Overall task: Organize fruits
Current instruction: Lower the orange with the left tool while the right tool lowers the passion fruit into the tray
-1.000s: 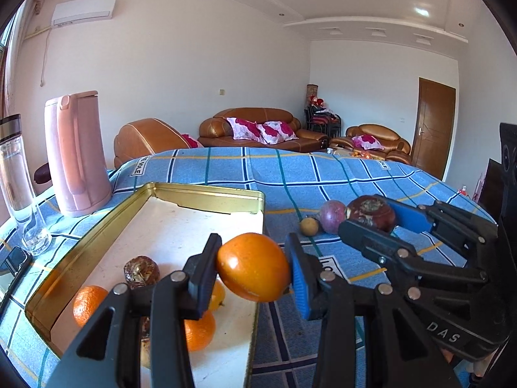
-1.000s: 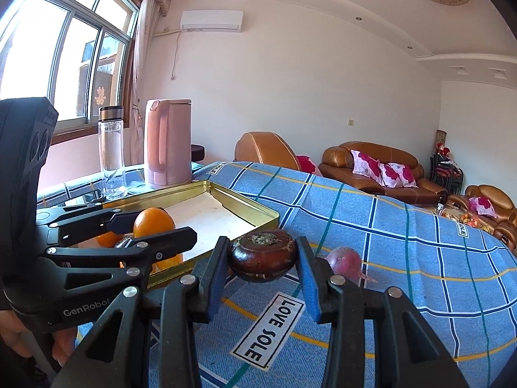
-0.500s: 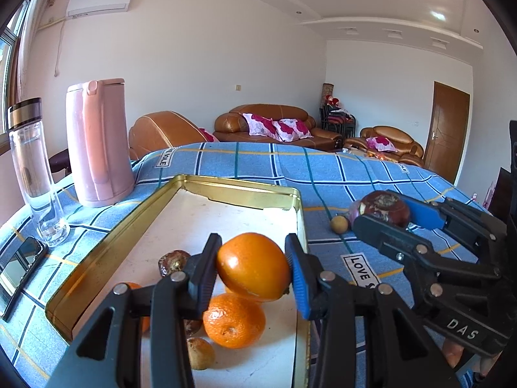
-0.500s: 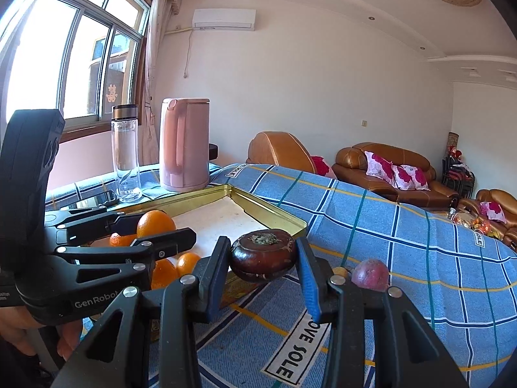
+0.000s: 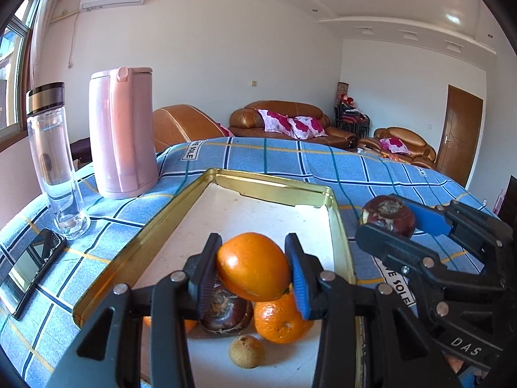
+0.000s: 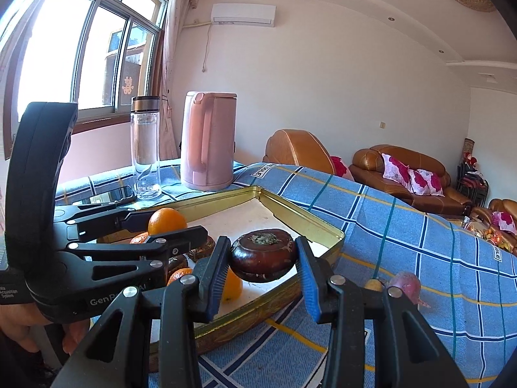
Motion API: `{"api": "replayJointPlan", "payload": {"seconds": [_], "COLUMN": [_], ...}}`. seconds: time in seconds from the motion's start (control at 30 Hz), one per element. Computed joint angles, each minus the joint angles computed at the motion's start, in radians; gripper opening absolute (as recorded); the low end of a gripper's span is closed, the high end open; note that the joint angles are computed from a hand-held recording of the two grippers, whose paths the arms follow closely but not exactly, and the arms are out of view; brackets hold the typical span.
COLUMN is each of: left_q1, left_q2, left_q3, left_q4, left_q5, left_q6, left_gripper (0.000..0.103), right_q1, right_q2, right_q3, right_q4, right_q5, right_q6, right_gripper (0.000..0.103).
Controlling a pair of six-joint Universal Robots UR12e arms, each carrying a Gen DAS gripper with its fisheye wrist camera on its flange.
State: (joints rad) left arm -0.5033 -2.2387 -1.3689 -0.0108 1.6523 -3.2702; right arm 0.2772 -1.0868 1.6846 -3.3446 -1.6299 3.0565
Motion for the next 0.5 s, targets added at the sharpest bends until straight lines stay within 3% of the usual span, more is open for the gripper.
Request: {"api": "replayJointPlan", "payload": {"seconds": [0.5], "left_q1": [0.022], "left_q2": [0.010], "left_q3": [-0.007], "left_q4": [-0.049], "left_q5": [0.016], "left_q6": [-0.022], "left_gripper": [0.042], "right_q1": [0.012], "right_q2": [0.017], "right_q3": [-0.033], "right_q4": [0.074], "right_q5": [0.058], "right_q6": [-0.030], "right_gripper": [0.043]}}
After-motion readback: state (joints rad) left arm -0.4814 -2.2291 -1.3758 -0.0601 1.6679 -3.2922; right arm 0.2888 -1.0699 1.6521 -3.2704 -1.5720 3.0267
